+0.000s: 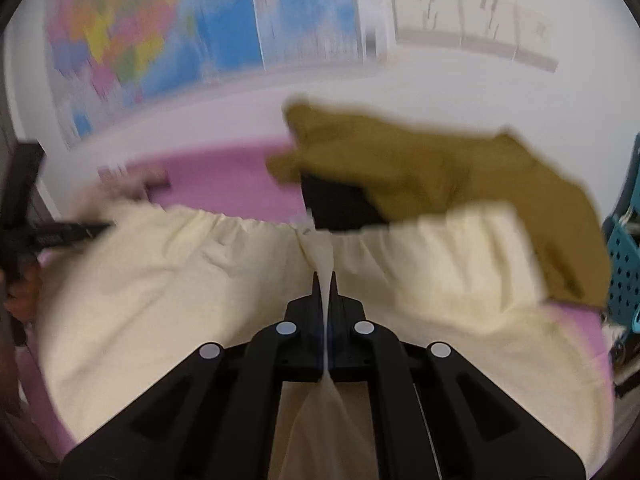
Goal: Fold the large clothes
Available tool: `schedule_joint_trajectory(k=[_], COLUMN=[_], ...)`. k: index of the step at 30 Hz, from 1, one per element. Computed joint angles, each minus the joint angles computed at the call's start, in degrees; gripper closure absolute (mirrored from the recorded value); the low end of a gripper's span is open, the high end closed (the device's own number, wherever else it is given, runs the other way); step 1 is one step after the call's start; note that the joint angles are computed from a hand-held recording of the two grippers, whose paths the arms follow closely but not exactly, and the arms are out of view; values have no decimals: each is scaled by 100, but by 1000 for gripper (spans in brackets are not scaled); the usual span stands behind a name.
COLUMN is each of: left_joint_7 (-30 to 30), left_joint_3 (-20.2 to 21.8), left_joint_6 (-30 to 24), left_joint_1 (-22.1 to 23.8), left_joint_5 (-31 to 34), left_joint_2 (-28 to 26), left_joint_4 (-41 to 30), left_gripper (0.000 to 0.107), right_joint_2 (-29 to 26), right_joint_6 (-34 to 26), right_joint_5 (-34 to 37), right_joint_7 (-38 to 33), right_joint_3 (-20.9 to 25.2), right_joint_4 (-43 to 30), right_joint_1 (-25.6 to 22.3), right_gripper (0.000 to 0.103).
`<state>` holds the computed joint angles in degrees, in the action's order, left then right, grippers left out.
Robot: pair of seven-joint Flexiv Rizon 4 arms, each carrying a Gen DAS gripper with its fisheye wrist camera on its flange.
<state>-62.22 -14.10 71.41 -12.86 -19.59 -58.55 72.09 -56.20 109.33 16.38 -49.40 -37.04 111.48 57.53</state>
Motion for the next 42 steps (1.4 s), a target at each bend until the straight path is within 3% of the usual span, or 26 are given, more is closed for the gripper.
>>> schedule_joint_trajectory(k=[2,4,7,9,11,14,17,19,21,24,27,31,34,37,40,42], left_joint_7=[-82,40,150,288,483,902,1202,1160,956,885,805,920,962,980,996,1013], left_joint_3=[132,-6,-152,-318,-549,-1048,-1472,-1292,-1048,-1049,-956,-1011,-1089,-1122,-1154,-1240], left_joint_6=[-32,151,214,380,770,1360,1557,1497,1186,1086,1036,1105,1140,1212,1302,1325], left_joint_1=[-63,9,106,212,358,745,1148,1078,953,950,880,915,963,974,994,1062], left_joint_5=[47,53,4,-29,-45,75,176,177,31,-108,-169,-142,-158,-149,-115,-114], left_joint_2=[-94,-153,-161,-106,24,288,425,420,329,236,247,196,192,216,220,203], left_joint_4=[-108,-71,-34,119,459,1147,1642,1646,1455,1319,1267,1252,1297,1369,1427,1455], left_gripper=[101,101,99,89,64,59,59,59,59,59,59,58,56,54,53,54], right_joint_2=[-58,-54,119,277,369,611,681,646,567,535,653,641,639,442,24,-2], right_joint_6=[-136,45,383,761,1056,1826,2062,1882,1682,1776,2262,3493,3324,3491,4435,4644], right_joint_5=[-137,-129,-9,189,460,854,1244,1571,1821,1901,2193,2885,3684,3455,2540,2720], right_joint_7=[49,91,41,-98,-279,-499,-626,-584,-543,-480,-712,-817,-1084,-721,-90,-107], right_joint_3=[245,397,647,800,820,1124,1346,1471,1585,1902,2021,2545,2674,3305,3906,3911], right_joint_4=[-164,-165,-7,231,428,927,1202,1261,1195,1143,1364,1798,1833,1879,1976,1975], right_joint_1=[-265,-412,-567,-586,-472,-490,-556,-684,-860,-1198,-1046,-943,-807,-1417,-2240,-2249], right_gripper=[99,98,85,73,66,63,63,66,78,78,67,60,42,44,82,92])
